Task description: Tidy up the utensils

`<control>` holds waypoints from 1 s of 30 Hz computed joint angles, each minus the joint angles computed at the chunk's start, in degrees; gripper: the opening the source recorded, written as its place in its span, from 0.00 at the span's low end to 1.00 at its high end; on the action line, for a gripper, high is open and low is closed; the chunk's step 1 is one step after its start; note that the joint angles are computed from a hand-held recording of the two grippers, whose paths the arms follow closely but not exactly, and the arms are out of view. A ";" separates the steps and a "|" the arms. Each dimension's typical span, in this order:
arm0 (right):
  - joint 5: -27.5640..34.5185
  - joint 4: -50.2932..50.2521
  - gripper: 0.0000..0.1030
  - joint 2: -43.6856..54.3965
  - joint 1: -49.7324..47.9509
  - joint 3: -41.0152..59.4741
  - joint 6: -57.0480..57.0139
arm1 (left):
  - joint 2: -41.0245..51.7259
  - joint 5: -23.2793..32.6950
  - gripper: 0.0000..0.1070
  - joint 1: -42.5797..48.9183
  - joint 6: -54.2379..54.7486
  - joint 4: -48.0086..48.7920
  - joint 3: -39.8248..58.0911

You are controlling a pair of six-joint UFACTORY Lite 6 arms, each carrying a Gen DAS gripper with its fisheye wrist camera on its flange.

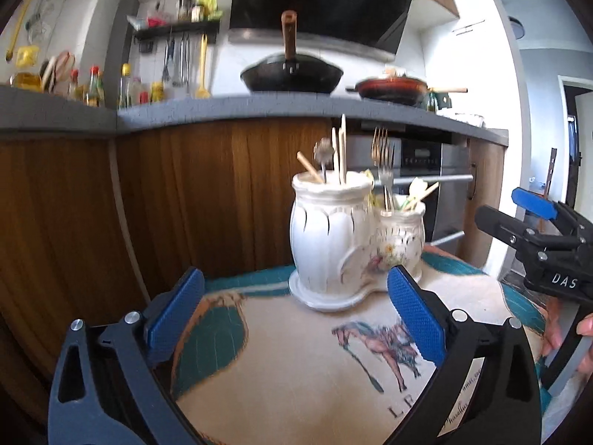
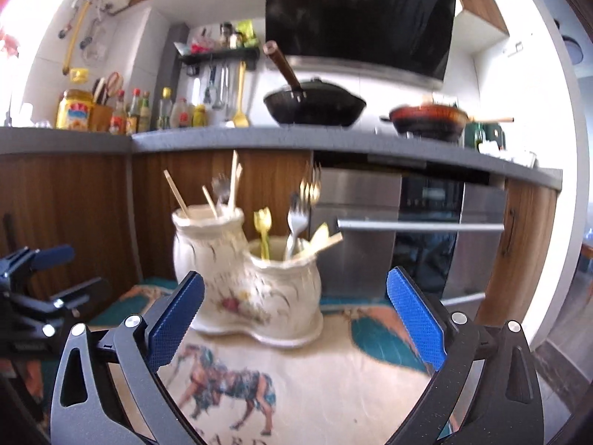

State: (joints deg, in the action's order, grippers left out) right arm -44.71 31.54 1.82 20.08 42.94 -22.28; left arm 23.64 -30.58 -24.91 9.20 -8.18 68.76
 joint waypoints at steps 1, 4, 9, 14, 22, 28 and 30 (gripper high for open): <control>-0.70 1.65 0.95 1.45 0.54 0.77 -1.87 | 0.33 -0.90 0.91 -0.13 0.66 -0.39 0.04; 0.49 3.43 0.95 3.76 0.87 2.21 -4.26 | 2.80 3.11 0.91 -0.03 3.39 -3.85 4.01; 2.50 1.33 0.95 3.79 -0.56 2.63 -1.69 | 2.84 3.09 0.91 -0.22 8.06 -11.03 4.26; 3.79 -0.64 0.95 3.91 -1.65 2.76 0.85 | 3.25 3.78 0.91 -0.25 9.63 -12.88 5.10; 4.69 0.25 0.95 4.63 -1.39 3.74 -0.16 | 3.68 3.88 0.91 -0.03 8.16 -10.28 5.50; 5.01 0.24 0.95 4.83 -1.54 4.02 -0.11 | 3.56 3.76 0.91 0.00 8.17 -10.25 5.28; 5.18 0.51 0.95 4.81 -1.47 4.07 -0.37 | 3.58 3.78 0.91 -0.03 8.22 -10.24 5.31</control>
